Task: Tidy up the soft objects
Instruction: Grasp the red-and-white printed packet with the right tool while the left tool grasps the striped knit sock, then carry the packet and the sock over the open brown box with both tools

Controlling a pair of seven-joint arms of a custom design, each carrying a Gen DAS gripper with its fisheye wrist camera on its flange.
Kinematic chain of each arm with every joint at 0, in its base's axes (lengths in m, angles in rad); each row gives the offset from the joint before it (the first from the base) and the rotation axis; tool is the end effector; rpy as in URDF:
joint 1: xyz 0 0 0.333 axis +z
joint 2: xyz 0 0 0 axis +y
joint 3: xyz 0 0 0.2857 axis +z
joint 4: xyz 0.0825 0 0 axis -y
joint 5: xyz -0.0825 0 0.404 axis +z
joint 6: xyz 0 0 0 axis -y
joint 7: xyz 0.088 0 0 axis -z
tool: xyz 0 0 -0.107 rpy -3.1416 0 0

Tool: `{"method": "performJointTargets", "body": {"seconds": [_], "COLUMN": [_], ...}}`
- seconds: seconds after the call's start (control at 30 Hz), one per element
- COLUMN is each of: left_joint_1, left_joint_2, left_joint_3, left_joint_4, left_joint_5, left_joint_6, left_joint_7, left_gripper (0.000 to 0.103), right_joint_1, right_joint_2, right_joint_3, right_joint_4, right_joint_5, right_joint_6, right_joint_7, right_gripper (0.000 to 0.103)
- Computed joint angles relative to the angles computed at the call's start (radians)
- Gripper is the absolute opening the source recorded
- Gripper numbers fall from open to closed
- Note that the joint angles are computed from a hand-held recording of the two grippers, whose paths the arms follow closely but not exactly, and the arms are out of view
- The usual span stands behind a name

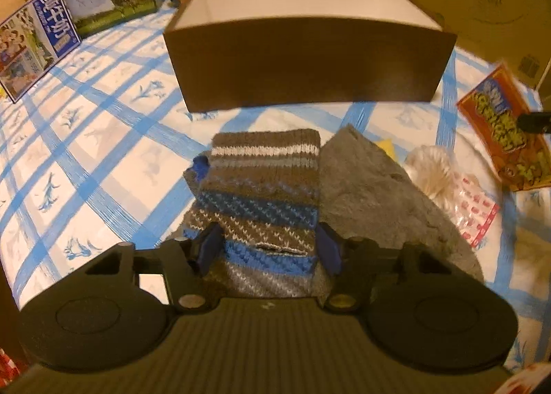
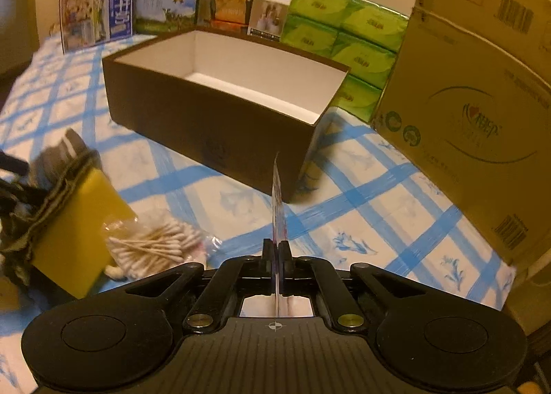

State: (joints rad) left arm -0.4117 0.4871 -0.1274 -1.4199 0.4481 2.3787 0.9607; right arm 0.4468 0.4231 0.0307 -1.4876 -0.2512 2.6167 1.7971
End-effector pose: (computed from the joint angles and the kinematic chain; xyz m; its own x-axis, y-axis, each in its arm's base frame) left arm 0.6479 -0.3623 0.4391 -0.1332 -0.9894 -0.0574 -0.8309 0.1430 -0.5378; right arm 0.6538 0.3403 0.4779 0.3758 -0.9236 0.0760 -0.6755 -0.3292 -0.6599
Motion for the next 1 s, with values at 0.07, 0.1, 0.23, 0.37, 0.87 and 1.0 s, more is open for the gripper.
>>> {"method": "performJointTargets", "body": {"seconds": [0.07, 0.1, 0.23, 0.37, 0.87, 1.0], "left_joint_1": [0.009, 0.012, 0.008, 0.014, 0.055, 0.059], "left_joint_2": [0.001, -0.003, -0.019, -0.056, -0.225, -0.218], "left_joint_3": [-0.007, -0.008, -0.003, -0.003, -0.020, -0.022], "left_joint_4": [-0.003, -0.012, -0.034, -0.073, -0.198, -0.163], "left_joint_5": [-0.018, -0.024, -0.015, -0.013, 0.056, 0.077], "left_joint_6": [0.009, 0.021, 0.043, 0.069, 0.160, 0.158], "left_joint_7": [0.011, 0.012, 0.009, -0.008, -0.104, -0.105], "left_gripper": [0.040, 0.037, 0.014, 0.011, 0.010, 0.010], "right_joint_1": [-0.005, -0.006, -0.015, -0.025, -0.072, -0.074], "right_joint_2": [-0.006, -0.011, -0.029, -0.045, -0.099, -0.096], "right_joint_3": [0.003, 0.003, 0.008, 0.016, 0.072, 0.080], "right_joint_4": [-0.006, -0.010, -0.025, -0.039, -0.042, -0.014], "right_joint_5": [0.013, 0.017, 0.035, 0.054, 0.227, 0.265], "right_joint_6": [0.002, 0.003, 0.005, 0.015, 0.063, 0.067], "right_joint_7": [0.005, 0.008, 0.010, 0.006, -0.081, -0.116], "right_gripper": [0.001, 0.001, 0.001, 0.001, 0.001, 0.001]}}
